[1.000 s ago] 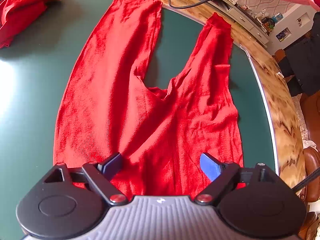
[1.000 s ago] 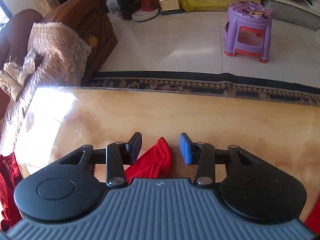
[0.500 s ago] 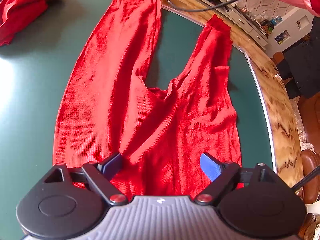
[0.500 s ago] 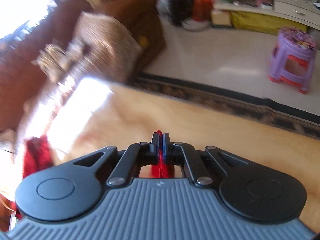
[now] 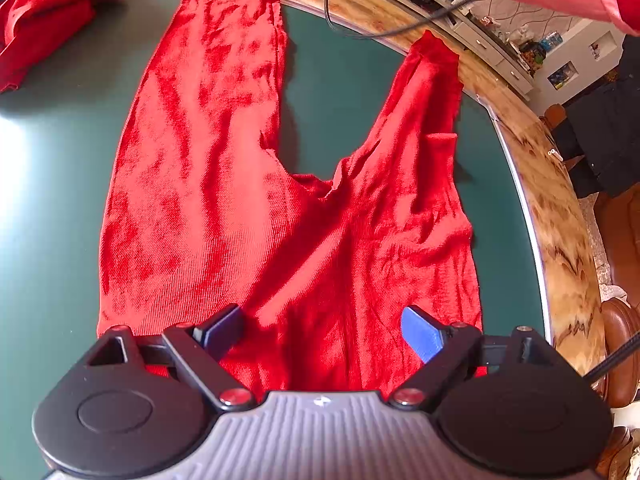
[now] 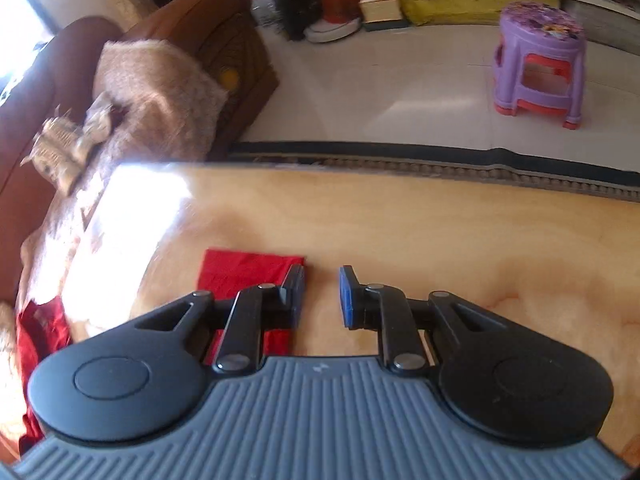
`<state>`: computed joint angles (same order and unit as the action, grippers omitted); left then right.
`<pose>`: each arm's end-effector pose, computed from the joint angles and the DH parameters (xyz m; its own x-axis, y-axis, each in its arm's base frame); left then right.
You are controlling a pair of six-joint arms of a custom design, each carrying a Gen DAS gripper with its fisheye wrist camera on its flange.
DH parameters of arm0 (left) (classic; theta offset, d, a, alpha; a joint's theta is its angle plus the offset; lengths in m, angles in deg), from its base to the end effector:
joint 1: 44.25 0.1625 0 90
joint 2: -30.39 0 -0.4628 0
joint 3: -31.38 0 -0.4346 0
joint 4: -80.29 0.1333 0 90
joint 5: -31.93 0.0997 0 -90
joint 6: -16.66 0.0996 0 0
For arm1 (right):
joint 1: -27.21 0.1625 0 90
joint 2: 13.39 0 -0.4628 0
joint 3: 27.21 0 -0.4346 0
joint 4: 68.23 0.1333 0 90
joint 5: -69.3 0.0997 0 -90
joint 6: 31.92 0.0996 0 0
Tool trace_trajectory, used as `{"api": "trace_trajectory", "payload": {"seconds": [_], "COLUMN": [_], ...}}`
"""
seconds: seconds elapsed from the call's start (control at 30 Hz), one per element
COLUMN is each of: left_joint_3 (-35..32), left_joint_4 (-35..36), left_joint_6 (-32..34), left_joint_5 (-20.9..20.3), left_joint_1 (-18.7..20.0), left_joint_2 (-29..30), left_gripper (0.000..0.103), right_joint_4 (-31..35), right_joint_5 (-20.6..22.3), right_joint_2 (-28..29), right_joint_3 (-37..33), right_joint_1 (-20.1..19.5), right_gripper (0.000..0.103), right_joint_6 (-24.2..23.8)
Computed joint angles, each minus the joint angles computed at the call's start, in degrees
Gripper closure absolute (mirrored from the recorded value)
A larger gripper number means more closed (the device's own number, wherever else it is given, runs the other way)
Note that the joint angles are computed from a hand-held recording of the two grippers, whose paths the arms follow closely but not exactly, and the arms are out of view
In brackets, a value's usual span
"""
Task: Fold clothes
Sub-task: 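Move the open right tool back over the spread garment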
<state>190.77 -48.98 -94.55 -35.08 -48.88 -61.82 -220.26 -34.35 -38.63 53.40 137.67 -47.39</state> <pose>-0.2092 -0.1558 0.0967 -0.9139 -0.2601 -0.3115 -0.0795 0.8675 -0.4911 0.3741 -0.6885 -0.0823 -0.7941 -0.5509 0.2568 -0.5800 0.8131 -0.0493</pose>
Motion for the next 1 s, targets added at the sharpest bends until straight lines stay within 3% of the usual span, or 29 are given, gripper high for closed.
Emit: {"api": "trace_trajectory", "payload": {"seconds": [0.1,0.13,0.23,0.4,0.47,0.57,0.67,0.73,0.87,0.93,1.0], "left_joint_3": [-0.1,-0.1,-0.1,-0.5,-0.8,-1.2,-1.7,-2.1,-3.0,-3.6,-4.1], "left_joint_4": [0.0,0.0,0.0,0.2,0.6,1.6,1.0,-0.5,-9.3,-14.9,-20.4], "left_joint_6": [0.3,0.4,1.2,2.0,2.1,1.4,4.4,7.6,16.5,21.0,24.8], "left_joint_5": [-0.1,-0.1,-0.3,-0.6,-0.7,-0.8,0.0,0.6,0.3,-0.6,-2.2], "left_joint_1": [0.3,0.4,0.7,1.0,1.5,2.2,2.8,3.1,4.5,5.1,5.4], "left_joint_2": [-0.1,-0.2,-0.6,0.1,0.1,-0.6,-0.8,-0.1,5.0,9.0,13.2], "left_gripper": [0.012,0.012,0.012,0.012,0.014,0.019,0.02,0.02,0.02,0.02,0.02], "right_joint_4": [8.6,10.0,8.3,-1.5,-1.4,-0.3,1.3,-0.1,-1.2,3.5,4.1], "right_joint_5": [4.5,3.7,-3.0,-7.4,-5.4,3.8,5.7,1.6,-12.2,-12.7,-11.5], "right_joint_2": [-1.4,-1.2,0.4,2.2,0.7,-7.3,-18.8,-27.0,-41.3,-47.2,-50.4], "right_joint_3": [1.5,2.0,3.7,5.0,6.1,13.6,24.2,32.6,46.4,49.9,52.5], "right_joint_1": [1.0,1.5,3.5,5.3,4.9,2.4,-0.1,-1.7,-3.7,-6.3,-8.8], "right_gripper": [0.08,0.08,0.08,0.079,0.079,0.079,0.079,0.077,0.072,0.069,0.068], "right_joint_6": [-5.2,-6.7,-10.6,-12.1,-10.7,-10.0,-11.7,-12.6,-10.8,-3.8,1.4]}}
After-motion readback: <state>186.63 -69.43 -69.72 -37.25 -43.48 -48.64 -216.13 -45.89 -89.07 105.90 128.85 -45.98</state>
